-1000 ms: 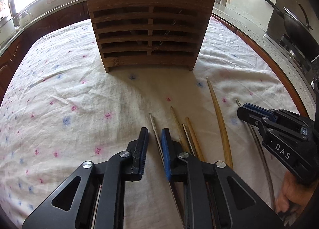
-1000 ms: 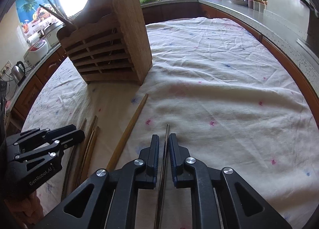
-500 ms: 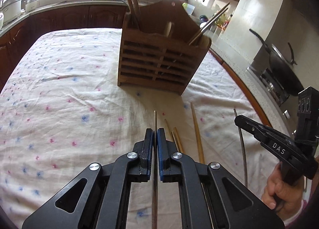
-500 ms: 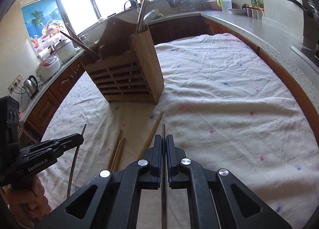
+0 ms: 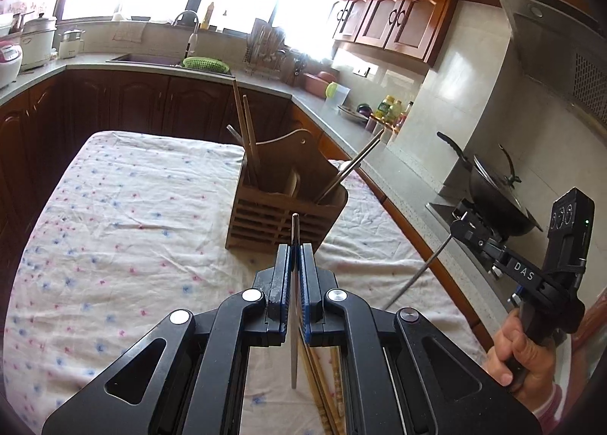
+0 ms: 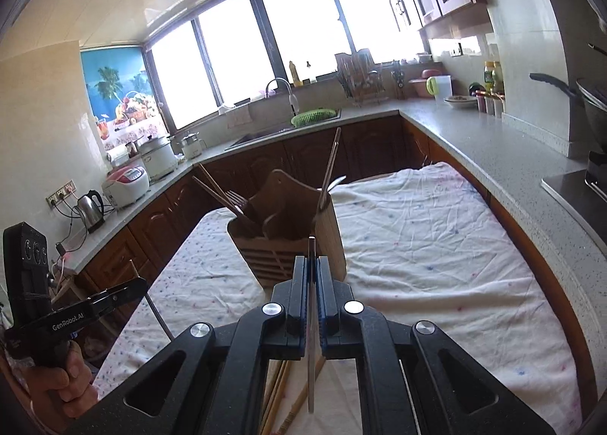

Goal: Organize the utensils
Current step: 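Lift the chopsticks with both tools and lower them into the wooden holder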

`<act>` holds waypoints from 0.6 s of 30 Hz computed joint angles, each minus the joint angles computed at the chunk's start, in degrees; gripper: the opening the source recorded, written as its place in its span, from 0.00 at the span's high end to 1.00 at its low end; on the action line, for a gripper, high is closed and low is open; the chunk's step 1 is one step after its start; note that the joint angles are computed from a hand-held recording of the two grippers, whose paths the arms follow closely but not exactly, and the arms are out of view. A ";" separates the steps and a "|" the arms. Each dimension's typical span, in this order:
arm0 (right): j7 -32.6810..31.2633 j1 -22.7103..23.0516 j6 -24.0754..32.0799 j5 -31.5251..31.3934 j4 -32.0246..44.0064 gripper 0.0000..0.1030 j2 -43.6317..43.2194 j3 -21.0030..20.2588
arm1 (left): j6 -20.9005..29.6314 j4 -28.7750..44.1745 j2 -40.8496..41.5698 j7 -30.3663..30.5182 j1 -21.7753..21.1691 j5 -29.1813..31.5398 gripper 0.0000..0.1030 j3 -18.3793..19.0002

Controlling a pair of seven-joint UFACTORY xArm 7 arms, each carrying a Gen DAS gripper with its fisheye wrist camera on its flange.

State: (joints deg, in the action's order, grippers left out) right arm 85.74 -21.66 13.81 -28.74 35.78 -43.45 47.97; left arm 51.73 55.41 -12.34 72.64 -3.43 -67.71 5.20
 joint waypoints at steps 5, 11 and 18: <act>-0.38 -0.69 -0.22 -0.33 0.88 0.96 -0.53 -0.33 | -0.07 0.39 -0.24 0.70 0.11 -1.27 0.96 0.36; -1.00 -1.75 -0.73 -0.32 1.47 0.96 -0.22 -0.06 | -0.66 1.26 0.44 1.15 0.24 -2.48 0.96 0.23; -1.79 -3.11 -1.93 -0.15 1.95 0.96 0.04 0.17 | -1.30 3.46 1.88 1.29 0.42 -4.00 0.96 -0.24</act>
State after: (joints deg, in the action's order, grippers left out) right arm 83.95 -24.78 11.88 -28.90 37.73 -43.42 48.14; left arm 50.43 58.88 -10.47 73.93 -3.02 -71.72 4.96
